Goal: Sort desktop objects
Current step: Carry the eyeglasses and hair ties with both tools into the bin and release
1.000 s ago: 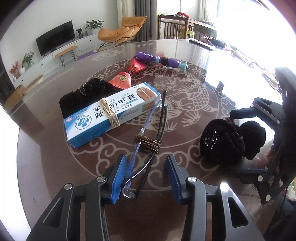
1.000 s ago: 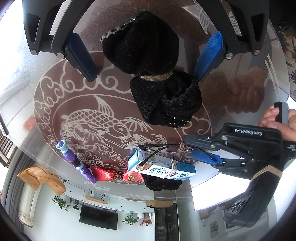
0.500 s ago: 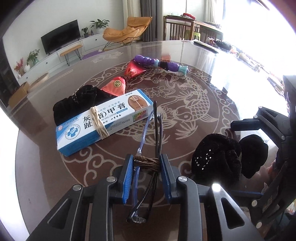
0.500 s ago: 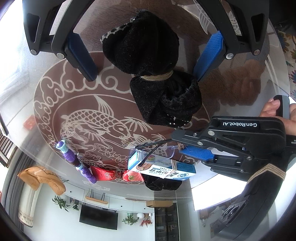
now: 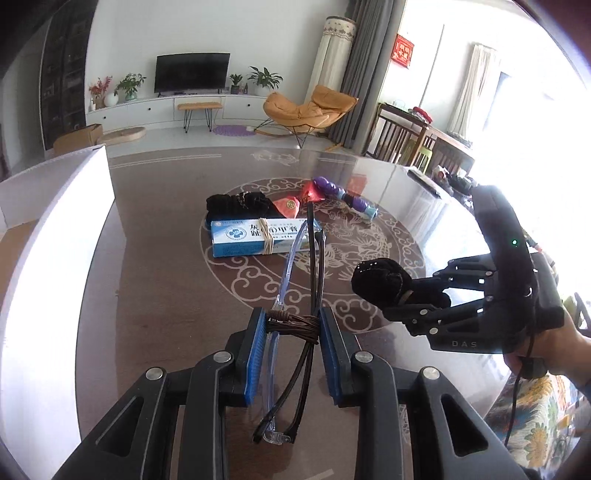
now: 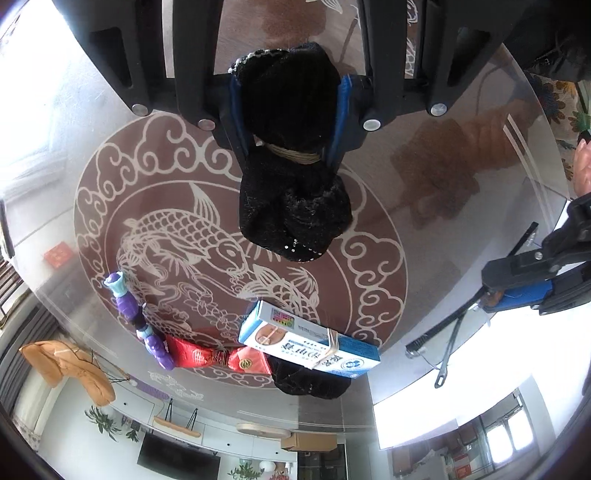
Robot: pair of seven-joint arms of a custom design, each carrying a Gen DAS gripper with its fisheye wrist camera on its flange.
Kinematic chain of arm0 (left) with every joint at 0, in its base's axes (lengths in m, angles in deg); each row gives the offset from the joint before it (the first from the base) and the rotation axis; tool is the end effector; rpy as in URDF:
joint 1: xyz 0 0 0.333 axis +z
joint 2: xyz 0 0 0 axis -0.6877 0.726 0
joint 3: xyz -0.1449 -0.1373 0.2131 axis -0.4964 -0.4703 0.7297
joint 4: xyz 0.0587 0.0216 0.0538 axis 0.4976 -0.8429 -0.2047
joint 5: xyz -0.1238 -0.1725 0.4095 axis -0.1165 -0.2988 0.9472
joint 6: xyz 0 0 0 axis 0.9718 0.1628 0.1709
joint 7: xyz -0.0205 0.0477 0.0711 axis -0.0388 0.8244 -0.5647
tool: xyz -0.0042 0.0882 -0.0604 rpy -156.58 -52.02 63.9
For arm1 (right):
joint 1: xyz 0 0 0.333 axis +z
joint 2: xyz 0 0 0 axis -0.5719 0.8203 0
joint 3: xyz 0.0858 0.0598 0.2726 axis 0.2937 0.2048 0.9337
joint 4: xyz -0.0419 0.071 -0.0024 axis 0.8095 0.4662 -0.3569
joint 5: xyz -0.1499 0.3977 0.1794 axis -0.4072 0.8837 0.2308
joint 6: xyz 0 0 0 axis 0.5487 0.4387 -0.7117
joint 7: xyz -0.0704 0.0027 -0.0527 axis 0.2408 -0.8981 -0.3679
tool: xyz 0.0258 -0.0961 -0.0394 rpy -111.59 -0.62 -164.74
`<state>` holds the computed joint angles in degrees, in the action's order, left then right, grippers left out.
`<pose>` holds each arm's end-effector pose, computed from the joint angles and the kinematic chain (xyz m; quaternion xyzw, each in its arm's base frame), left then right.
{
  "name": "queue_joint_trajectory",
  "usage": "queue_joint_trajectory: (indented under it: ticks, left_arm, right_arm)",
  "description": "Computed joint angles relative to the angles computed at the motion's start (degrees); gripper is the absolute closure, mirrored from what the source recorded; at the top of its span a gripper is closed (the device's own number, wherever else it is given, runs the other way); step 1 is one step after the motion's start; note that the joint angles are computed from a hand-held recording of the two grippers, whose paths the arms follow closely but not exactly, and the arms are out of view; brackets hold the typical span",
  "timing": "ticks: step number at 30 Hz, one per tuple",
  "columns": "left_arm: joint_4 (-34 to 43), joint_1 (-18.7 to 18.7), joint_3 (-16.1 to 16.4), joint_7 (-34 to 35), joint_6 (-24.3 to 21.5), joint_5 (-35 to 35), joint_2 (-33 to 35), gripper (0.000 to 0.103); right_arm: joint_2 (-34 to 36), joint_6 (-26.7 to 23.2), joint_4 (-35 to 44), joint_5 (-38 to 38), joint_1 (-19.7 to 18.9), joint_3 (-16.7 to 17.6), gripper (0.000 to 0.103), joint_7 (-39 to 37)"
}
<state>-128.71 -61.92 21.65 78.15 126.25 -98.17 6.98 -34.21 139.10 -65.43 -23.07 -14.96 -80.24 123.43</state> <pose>0.4566 -0.0911 0.4449 -0.5966 0.6932 -0.3718 0.1591 0.5026 0.2332 0.3756 -0.8476 0.4832 -0.1263 0.1793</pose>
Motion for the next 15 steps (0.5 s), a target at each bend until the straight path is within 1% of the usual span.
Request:
queue_joint_trajectory:
  ticks: [2, 3, 6, 9, 11, 13, 15]
  left_arm:
    - [-1.6, 1.0, 1.2, -0.6, -1.0, -0.7, -5.2, 0.075]
    - [-2.3, 2.1, 1.6, -1.0, -1.7, -0.5, -7.7, 0.075]
    - [-3.9, 7.9, 2.0, -2.6, -4.6, 1.9, -14.5, 0.075]
    - [-4.7, 15.7, 2.5, -4.5, -8.4, 5.4, -19.1, 0.075]
    - [-5.0, 22.1, 1.7, -6.1, -10.2, 8.9, -20.3, 0.075]
    - [-4.7, 27.3, 2.0, -7.5, -12.1, 11.6, -19.8, 0.075]
    - [-4.6, 32.0, 2.0, -8.9, -13.6, 14.2, -18.5, 0.075]
  right_arm:
    - [-1.7, -0.4, 0.7, 0.1, 0.6, 0.7, 0.065, 1.1]
    - [-2.3, -0.2, 1.4, 1.1, 1.3, 0.8, 0.065, 1.0]
    - [-2.7, 1.5, 5.0, 5.2, 4.7, 1.2, 0.065, -0.4]
    - [-0.6, 3.8, 10.5, 11.3, 9.3, 1.7, 0.064, -3.9]
    - [2.1, 4.7, 15.1, 17.6, 13.0, 2.0, 0.064, -8.1]
    - [5.7, 4.0, 20.1, 24.9, 16.1, 2.7, 0.064, -13.4]
    - [9.8, 2.1, 25.4, 29.7, 17.6, 4.6, 0.064, -17.0]
